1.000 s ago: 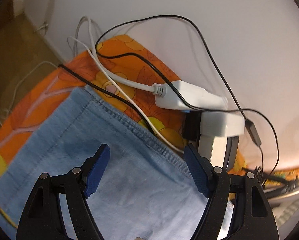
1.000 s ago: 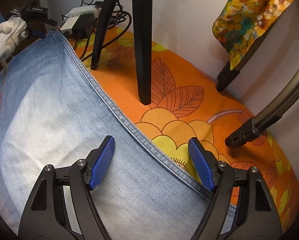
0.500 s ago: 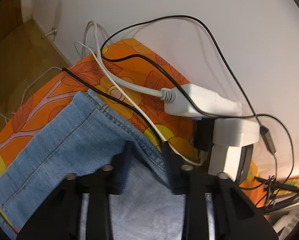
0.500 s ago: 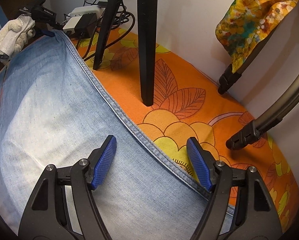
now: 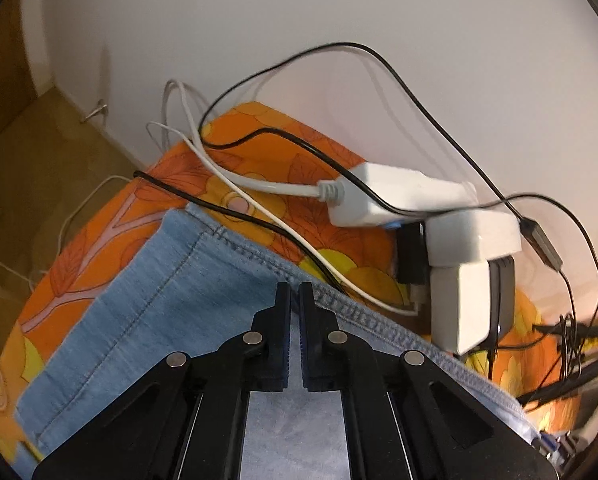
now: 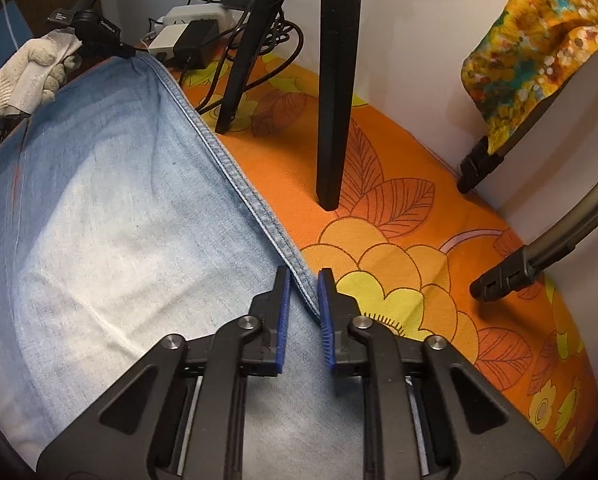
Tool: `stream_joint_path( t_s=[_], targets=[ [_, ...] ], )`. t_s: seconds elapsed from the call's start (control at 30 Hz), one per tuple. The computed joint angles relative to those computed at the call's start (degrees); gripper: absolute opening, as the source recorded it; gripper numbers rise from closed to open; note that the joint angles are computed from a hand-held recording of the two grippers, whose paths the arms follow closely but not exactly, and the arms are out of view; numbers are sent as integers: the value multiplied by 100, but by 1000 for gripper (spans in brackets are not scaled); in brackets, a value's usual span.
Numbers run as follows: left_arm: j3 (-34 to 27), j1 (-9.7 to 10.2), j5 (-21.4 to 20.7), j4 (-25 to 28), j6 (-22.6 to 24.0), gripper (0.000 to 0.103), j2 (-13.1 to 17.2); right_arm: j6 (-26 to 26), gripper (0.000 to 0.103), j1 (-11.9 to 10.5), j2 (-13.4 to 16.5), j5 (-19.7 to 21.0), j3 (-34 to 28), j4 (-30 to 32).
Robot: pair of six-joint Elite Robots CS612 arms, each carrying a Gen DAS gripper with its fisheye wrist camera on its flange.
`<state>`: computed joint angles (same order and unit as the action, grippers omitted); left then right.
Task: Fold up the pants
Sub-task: 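Close the right gripper on the leg seam while the left gripper grasps the hem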
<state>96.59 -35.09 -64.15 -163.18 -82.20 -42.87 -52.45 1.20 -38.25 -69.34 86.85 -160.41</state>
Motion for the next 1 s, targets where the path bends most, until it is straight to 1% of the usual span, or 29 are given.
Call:
stream_joint_path(
  t_s=[0.1, 0.13, 0.2, 0.23, 0.27, 0.33, 0.4, 0.43, 0.47, 0.53, 0.6, 0.63, 0.73, 0.8, 0.87, 0.93, 1.0],
  targets=[
    [-11, -29, 2, -22, 141, 3, -16, -29, 6, -16, -43, 22, 104, -160],
    [9, -26, -51, -137, 129, 3, -20, -23, 5, -23, -69, 39, 166, -281],
    [53, -47, -85, -323, 59, 7, -41, -10, 5, -53, -159, 152, 312, -432],
    [86, -51, -100, -449, 14, 14, -53, -5, 4, -75, -218, 229, 406, -507],
    [109, -45, -133, -557, 7, 25, -58, 5, 4, -93, -275, 280, 502, -611],
    [162, -57, -130, -749, -22, 30, -84, -77, 4, -132, -425, 410, 768, -837],
    [171, -53, -184, -786, -14, 34, -109, -293, 4, -171, -568, 528, 1039, -1059],
    [185, -44, -279, -905, -18, 43, -105, -385, 4, -185, -632, 580, 1139, -1058],
    [199, -38, -350, -956, -47, 47, -109, -482, 4, -203, -699, 645, 1216, -929],
    [220, -48, -483, -1048, -154, 48, -120, -616, 4, -216, -772, 693, 1323, -825],
    [254, -25, -719, -1190, -265, 47, -99, -761, 4, -183, -804, 666, 1382, -715],
    [262, -30, -786, -1172, -297, 47, -103, -802, 4, -188, -815, 652, 1411, -691],
    [223, -18, -898, -869, -313, 48, -117, -896, 4, -196, -836, 648, 1462, -589],
    [227, -6, -1042, -943, -353, 48, -87, -948, 4, -191, -861, 641, 1517, -603],
    [219, -24, -1074, -943, -395, 47, -74, -1017, 4, -195, -882, 663, 1535, -563],
    [140, -46, -1037, -753, -301, 48, -66, -1113, 4, -195, -912, 698, 1536, -430],
    [84, -62, -936, -581, -322, 47, -51, -1193, 4, -194, -945, 679, 1588, -428]
  ],
)
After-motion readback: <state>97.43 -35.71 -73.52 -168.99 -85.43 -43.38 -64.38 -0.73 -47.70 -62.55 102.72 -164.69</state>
